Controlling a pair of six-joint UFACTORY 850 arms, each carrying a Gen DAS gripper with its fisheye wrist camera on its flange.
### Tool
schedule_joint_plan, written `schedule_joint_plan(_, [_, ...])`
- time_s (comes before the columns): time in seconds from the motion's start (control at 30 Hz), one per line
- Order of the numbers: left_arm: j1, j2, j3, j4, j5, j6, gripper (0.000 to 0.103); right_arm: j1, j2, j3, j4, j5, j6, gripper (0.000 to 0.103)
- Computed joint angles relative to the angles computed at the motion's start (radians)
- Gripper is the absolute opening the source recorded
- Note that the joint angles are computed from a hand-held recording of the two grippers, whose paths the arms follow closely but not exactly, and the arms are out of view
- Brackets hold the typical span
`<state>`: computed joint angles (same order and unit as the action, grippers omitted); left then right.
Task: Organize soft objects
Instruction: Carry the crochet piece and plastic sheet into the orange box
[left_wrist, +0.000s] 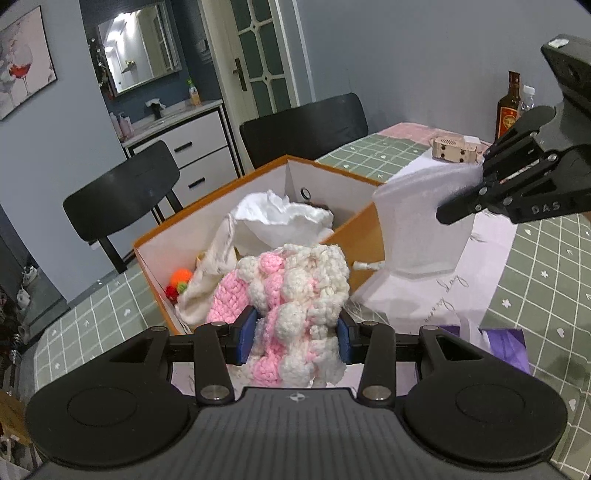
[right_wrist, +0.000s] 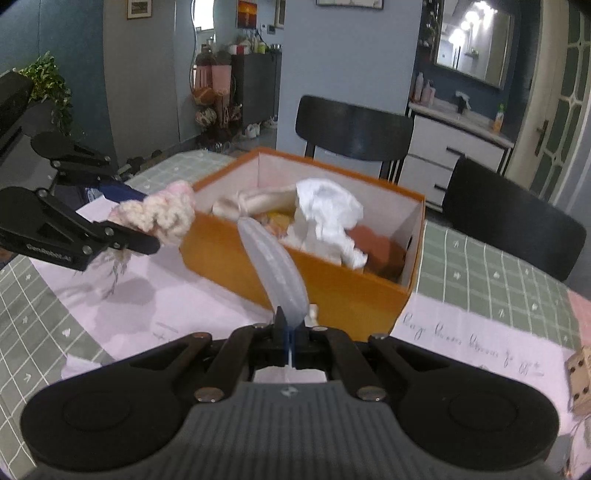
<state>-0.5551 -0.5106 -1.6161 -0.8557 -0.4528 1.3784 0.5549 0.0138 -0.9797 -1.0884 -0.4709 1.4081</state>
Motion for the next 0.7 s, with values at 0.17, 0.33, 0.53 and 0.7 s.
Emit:
schedule_joint_plan(0.17, [-0.006,-0.033,-0.075,0.018,0.002,-0.019,0.049,-0.015,0.010,-0.041,-0.055,-0.013,0.017,0.000])
schedule_joint_plan(0.33, [-0.016,-0.100,-0.195,0.105,0.001,-0.101,0.049,-0.047,-0.001,-0.098,-0.120,-0.020,0.036,0.000])
schedule_joint_plan(0.53, [-0.018,-0.194,-0.346,0.201,-0.023,-0.214,0.049,-0.097,-0.059,-0.171,-0.137,-0.027,0.010,0.000])
schedule_joint_plan(0.7, [-0.023,-0.261,-0.439,0.269,-0.015,-0.285,0.049,-0.137,-0.106,-0.199,-0.265,-0.015,0.088,0.000])
